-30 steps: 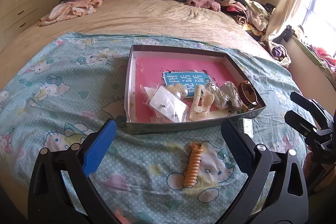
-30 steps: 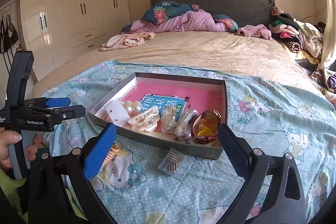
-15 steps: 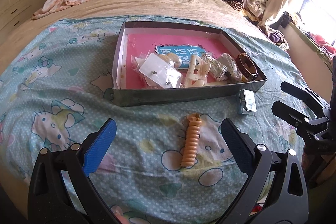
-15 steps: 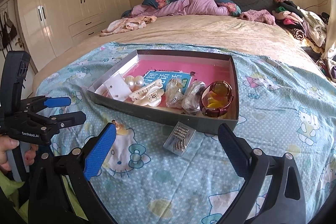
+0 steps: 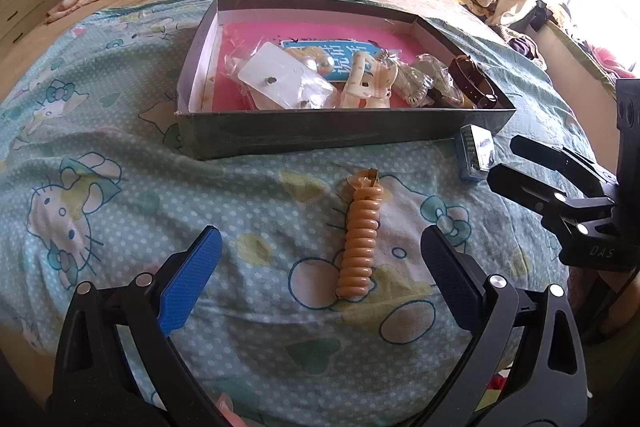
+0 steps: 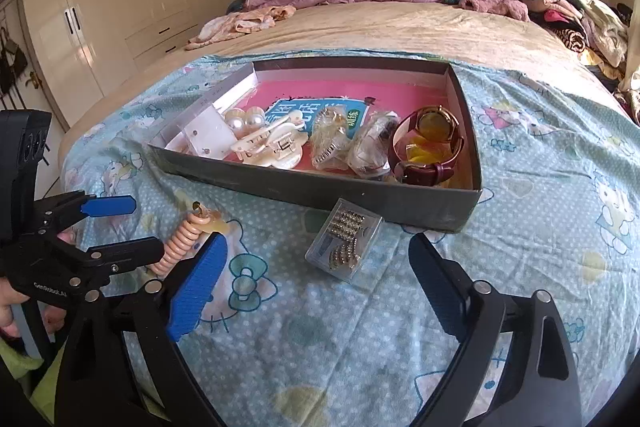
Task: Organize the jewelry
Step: 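Withdraw both tools toward the silver bead box and coiled hair tie, then grasp the clear silver-bead box with the right tool while the left tool grasps the orange coiled hair tie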
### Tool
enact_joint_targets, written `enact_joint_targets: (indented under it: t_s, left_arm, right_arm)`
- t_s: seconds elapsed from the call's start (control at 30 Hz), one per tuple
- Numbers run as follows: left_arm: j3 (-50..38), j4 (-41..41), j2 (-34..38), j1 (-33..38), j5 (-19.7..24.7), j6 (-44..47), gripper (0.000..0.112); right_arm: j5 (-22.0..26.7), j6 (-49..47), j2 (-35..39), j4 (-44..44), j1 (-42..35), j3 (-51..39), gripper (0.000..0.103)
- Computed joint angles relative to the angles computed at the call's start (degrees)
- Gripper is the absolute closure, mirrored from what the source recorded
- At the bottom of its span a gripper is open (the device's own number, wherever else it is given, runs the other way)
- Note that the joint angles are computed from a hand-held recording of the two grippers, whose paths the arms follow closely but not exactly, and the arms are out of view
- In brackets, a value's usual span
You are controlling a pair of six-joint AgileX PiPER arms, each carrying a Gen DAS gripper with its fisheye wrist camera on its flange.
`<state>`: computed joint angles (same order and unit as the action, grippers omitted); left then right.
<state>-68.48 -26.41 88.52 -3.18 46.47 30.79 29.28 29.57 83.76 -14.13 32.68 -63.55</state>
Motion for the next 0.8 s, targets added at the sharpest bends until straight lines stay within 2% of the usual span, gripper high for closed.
enact_joint_targets:
  t_s: [0.17,0.27,0.37,0.47,0.5,0.53,0.57,0.7,0.8]
  left_arm:
    - [-0.12,0.03,1.24,-0.31,0.24,-0.06,0.020]
    - [-0.06,-0.06,1.78,-0.58,0.40,0.23,0.022]
    - [-0.05,0.11,2.32,-0.98,0.37,0.31,0.029]
    - [-0.05,0.22,2.68,-1.52,0.13,0.35,0.037]
    - [-0.17,0.42,2.82,-1.86,0.10,0.17,0.043]
    - [-0.09,0.65,2.79,-2.12,-0.09,0.12,0.050]
    - [0.07,1.00,2.68,-2.52,-0.38,0.02,0.053]
    - [0.23,1.73,2.54,-3.69,-0.79,0.64,0.083]
    - [0.14,1.00,2.70,-3.51,-0.55,1.76,0.095]
  right_arm:
    - [-1.76,-5.69,2.39,7.07,-2.63,-0.32,0.027]
    - [-2.59,-11.01,4.44,13.27,-4.15,-1.00,0.038]
    - [-4.14,-11.29,5.52,14.16,-4.75,-0.64,0.045]
    - [-5.32,-12.09,4.92,14.64,-5.29,0.47,0.058]
    - [-5.44,-13.36,4.69,15.89,-5.75,0.74,0.063]
    - [-5.46,-14.64,4.38,17.20,-6.27,1.05,0.065]
    - [-5.66,-17.15,4.00,19.79,-6.93,1.48,0.065]
    - [-5.41,-19.40,2.70,21.45,-7.26,2.41,0.065]
    - [-5.07,-21.36,2.11,23.33,-6.84,2.34,0.065]
